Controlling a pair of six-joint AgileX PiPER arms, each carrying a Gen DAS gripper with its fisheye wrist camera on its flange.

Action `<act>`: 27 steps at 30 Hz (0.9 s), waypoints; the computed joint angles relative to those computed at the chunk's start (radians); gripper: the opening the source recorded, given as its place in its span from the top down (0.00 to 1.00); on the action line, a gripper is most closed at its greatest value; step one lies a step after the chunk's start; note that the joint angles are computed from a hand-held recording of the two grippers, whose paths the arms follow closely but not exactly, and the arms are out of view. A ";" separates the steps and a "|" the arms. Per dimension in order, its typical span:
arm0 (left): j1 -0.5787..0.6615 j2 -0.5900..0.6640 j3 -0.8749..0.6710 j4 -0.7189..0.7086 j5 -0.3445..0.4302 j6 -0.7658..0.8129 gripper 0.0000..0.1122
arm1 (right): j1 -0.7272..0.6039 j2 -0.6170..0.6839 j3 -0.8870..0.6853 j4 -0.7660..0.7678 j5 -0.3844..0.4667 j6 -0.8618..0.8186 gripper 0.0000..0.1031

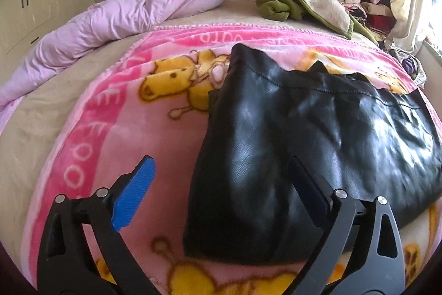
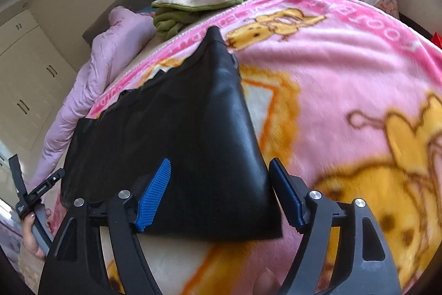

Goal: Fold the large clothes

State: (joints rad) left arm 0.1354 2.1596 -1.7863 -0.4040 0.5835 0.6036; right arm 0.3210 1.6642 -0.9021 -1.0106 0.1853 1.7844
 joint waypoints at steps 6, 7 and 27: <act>0.021 0.038 -0.012 -0.006 0.052 -0.008 0.26 | -0.015 -0.013 0.050 -0.006 -0.044 0.031 0.66; 0.029 0.048 -0.027 -0.034 0.083 0.008 0.30 | -0.015 -0.018 0.060 -0.049 -0.052 0.080 0.72; 0.063 -0.115 0.167 -0.150 0.018 0.175 0.47 | 0.174 -0.091 0.036 -0.038 0.262 0.055 0.47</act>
